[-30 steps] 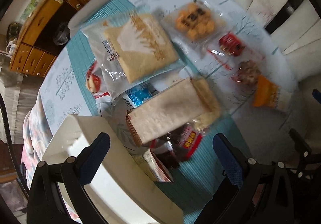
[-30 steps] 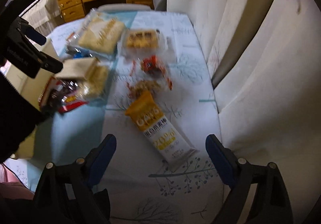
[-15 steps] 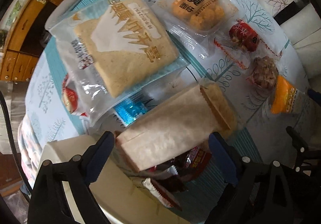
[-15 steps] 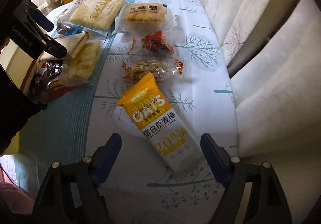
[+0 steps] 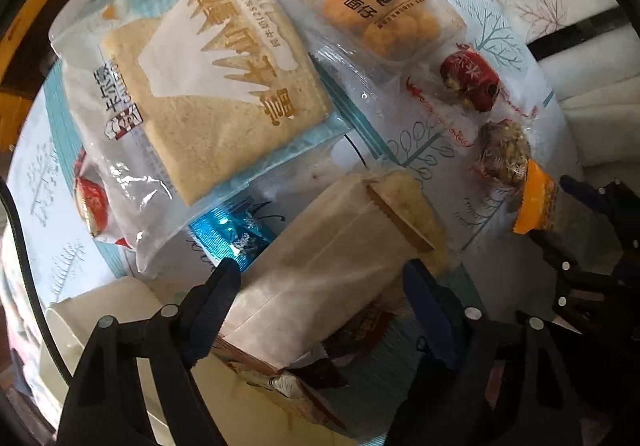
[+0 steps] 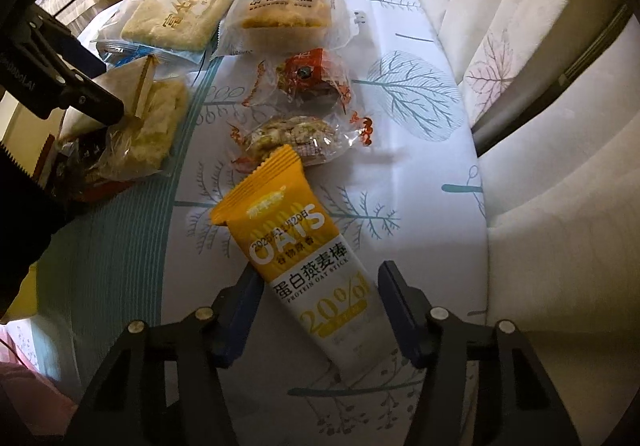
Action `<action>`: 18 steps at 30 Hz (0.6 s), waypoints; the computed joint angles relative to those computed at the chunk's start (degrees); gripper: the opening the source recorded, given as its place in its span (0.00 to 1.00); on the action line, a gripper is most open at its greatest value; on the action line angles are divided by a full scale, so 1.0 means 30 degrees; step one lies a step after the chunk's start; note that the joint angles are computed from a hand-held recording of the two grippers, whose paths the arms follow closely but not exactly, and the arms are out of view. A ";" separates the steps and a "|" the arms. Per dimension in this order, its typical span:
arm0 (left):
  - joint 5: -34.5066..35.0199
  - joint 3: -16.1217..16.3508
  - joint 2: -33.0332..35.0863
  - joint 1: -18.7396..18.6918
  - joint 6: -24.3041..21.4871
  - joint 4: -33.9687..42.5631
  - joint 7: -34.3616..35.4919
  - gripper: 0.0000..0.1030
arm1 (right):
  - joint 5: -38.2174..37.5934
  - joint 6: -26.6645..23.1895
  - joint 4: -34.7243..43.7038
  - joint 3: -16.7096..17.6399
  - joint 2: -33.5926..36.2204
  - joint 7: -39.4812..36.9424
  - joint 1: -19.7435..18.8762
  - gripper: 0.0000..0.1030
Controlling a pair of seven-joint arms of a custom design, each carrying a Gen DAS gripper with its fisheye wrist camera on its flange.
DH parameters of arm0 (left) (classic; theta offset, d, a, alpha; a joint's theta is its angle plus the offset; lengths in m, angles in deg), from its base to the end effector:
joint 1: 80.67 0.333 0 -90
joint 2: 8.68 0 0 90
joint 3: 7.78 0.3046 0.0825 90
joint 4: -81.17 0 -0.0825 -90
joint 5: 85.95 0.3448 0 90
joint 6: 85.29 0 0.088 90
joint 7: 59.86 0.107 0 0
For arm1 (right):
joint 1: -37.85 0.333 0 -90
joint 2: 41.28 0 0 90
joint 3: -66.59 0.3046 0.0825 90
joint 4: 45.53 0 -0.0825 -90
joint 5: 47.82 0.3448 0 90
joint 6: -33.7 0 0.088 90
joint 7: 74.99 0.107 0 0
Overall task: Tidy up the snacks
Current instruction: 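Move left tool to brown paper biscuit while right tool approaches yellow OATS bar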
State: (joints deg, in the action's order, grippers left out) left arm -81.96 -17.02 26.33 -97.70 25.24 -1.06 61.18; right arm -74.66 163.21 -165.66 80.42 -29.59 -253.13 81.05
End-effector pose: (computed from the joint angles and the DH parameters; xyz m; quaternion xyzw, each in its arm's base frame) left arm 0.6037 -0.2708 0.3379 0.2789 -0.9587 -0.0259 0.0502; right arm 0.3064 0.4448 0.3403 -0.5842 0.7970 -0.1397 0.0634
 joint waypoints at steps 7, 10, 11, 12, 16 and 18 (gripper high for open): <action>-0.0949 -0.0013 0.1693 0.0389 -0.1985 0.2962 0.0176 0.62 | 0.1518 0.1747 -0.1322 -0.0087 -0.0967 -0.0787 -0.0873 0.49; -0.1443 0.0051 0.2521 0.0601 -0.3028 0.4680 -0.0222 0.50 | 0.2257 0.2662 -0.1914 -0.0121 -0.1317 -0.1146 -0.1278 0.48; -0.1639 0.0057 0.2837 0.0686 -0.3476 0.5313 -0.0404 0.42 | 0.2542 0.2887 -0.2072 -0.0132 -0.1414 -0.1261 -0.1408 0.48; -0.1777 0.0085 0.3184 0.0776 -0.3871 0.5982 -0.0548 0.38 | 0.2754 0.3106 -0.2211 -0.0145 -0.1495 -0.1318 -0.1511 0.48; -0.1574 0.0395 0.3800 0.0796 -0.4208 0.7287 -0.1202 0.26 | 0.3799 0.4595 -0.3513 -0.0328 -0.2315 -0.1574 -0.2168 0.48; -0.1292 0.0509 0.4002 0.0780 -0.4222 0.7623 -0.1301 0.26 | 0.4022 0.5281 -0.3997 -0.0357 -0.2609 -0.1491 -0.2365 0.47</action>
State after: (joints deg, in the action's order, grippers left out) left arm -85.84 -15.50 38.34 -95.36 12.58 21.81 57.28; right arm -62.59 179.05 -177.65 79.35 -37.42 -257.60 73.96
